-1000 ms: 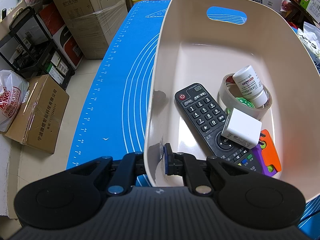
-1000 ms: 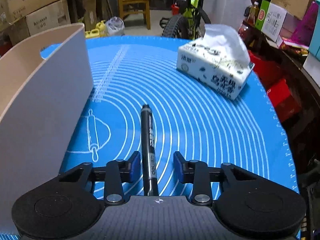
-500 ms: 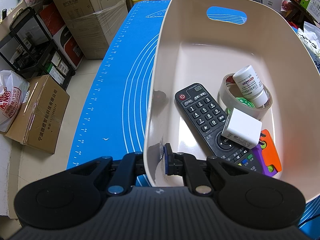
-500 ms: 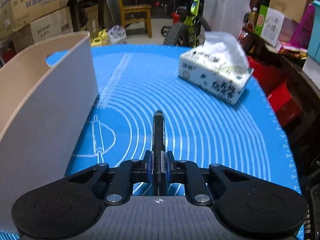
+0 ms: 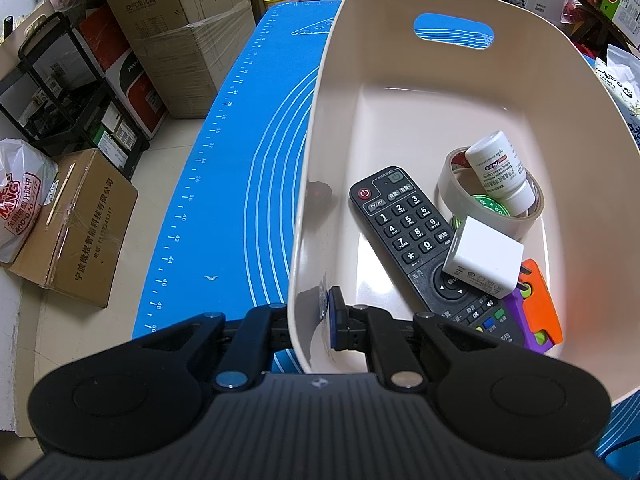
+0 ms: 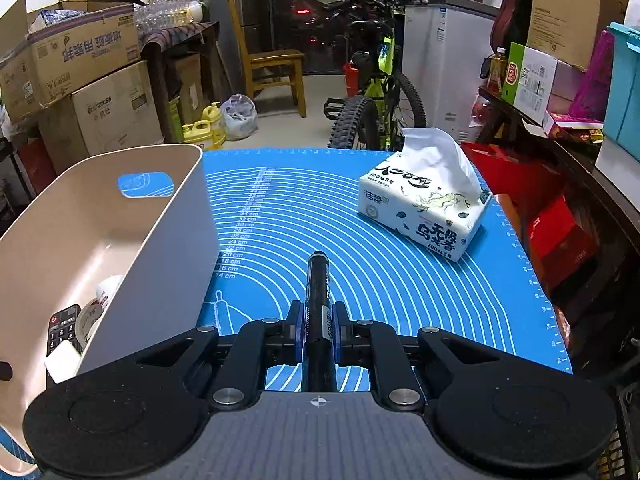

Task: Organize rigid objects
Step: 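Carry the marker into the bin across the tape roll and release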

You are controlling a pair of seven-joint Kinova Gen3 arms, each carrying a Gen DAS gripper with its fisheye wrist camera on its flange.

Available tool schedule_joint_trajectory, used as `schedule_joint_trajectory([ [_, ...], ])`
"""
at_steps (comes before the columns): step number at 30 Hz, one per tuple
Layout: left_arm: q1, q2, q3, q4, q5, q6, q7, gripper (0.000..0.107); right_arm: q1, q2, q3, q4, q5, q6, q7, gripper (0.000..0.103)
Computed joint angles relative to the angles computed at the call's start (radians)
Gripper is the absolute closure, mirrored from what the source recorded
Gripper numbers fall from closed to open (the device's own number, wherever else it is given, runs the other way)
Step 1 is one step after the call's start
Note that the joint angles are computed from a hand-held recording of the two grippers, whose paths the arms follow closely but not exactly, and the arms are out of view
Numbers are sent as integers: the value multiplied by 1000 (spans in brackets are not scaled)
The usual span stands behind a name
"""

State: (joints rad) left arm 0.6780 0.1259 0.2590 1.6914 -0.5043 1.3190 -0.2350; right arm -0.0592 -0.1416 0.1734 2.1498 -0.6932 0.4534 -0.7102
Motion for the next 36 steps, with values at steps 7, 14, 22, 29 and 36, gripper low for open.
schedule_joint_trajectory([
  [7, 0, 1, 0, -1, 0, 2, 1, 97, -32, -50, 28, 6, -28, -11, 19, 77],
  [14, 0, 1, 0, 0, 0, 1, 0, 97, -131, -144, 80, -19, -57, 21, 38, 77],
  [22, -1, 0, 0, 1, 0, 0, 1, 97, -229, -165, 28, -47, -9, 54, -38, 77],
  [29, -2, -1, -1, 2, 0, -2, -1, 97, -266, -136, -79, -37, 83, 72, -136, 77],
  [36, -2, 1, 0, 1, 0, -2, -1, 97, -243, -87, -199, -68, 251, 138, -287, 77],
])
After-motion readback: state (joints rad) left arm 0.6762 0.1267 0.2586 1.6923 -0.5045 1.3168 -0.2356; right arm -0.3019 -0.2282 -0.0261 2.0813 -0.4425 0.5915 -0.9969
